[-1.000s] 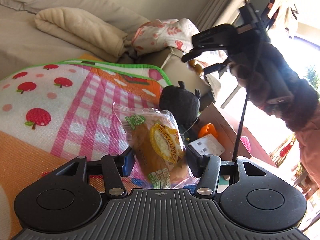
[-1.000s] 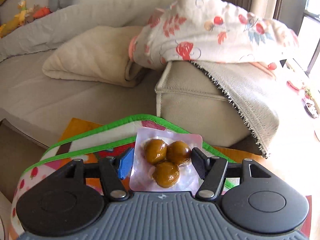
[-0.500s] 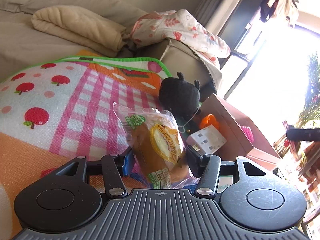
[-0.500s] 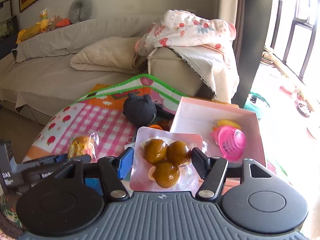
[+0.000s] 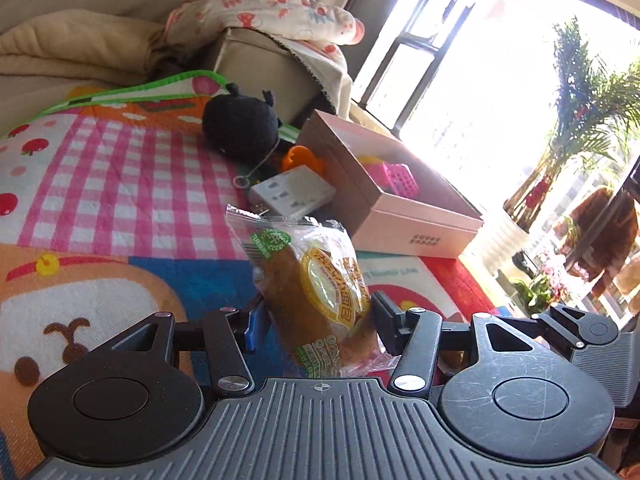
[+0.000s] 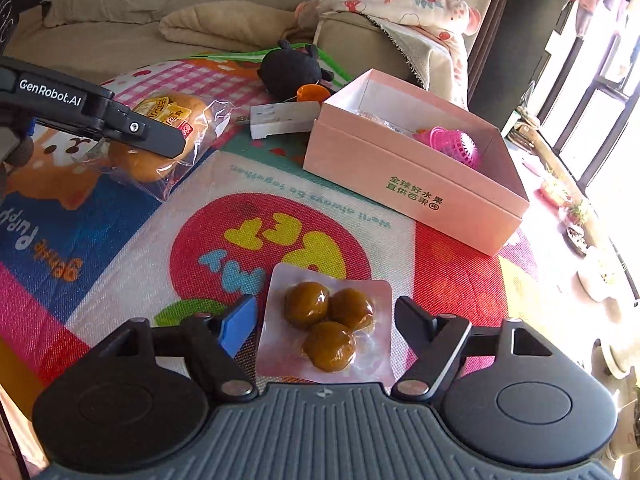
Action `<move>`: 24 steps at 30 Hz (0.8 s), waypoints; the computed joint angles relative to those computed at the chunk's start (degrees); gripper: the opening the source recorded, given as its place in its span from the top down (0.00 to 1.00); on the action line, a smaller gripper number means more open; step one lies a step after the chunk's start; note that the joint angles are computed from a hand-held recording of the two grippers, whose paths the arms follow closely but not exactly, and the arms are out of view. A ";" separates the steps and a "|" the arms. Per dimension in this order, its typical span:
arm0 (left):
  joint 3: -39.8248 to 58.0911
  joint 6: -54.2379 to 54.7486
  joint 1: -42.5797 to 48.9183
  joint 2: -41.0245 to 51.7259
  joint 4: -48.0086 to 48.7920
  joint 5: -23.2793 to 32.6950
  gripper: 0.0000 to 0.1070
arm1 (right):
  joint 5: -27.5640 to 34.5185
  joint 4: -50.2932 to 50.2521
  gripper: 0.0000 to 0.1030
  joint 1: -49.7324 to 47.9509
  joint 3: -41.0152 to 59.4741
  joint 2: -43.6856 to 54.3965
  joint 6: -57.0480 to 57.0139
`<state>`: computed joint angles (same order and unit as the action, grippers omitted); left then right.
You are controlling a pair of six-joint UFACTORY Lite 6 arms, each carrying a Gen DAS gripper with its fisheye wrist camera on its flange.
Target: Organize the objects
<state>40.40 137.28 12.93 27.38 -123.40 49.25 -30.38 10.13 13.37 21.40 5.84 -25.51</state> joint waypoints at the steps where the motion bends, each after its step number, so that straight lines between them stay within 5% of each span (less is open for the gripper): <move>1: -0.69 0.57 -0.88 -0.69 -0.46 -0.37 0.46 | -1.64 1.31 0.15 -0.04 -1.15 -0.48 -1.53; 7: -2.55 2.09 -4.98 -2.78 -1.76 -3.15 0.46 | -6.04 -2.13 0.06 -6.45 -4.11 -0.66 -0.53; 11: -3.08 3.19 -6.82 -2.93 -3.13 -4.28 0.46 | -1.61 -23.72 0.05 -16.34 -1.72 0.45 19.82; 14: -2.88 3.45 -7.73 -2.55 -3.94 -5.00 0.46 | -4.12 -37.27 0.05 -20.85 0.63 4.29 33.43; 20: -3.17 4.40 -8.82 -2.97 -4.71 -6.48 0.46 | -6.09 -35.93 0.00 -19.14 6.60 11.75 31.21; 24: -3.30 4.69 -9.37 -3.18 -5.53 -7.20 0.46 | -4.15 -41.09 0.32 -17.99 7.13 9.73 34.36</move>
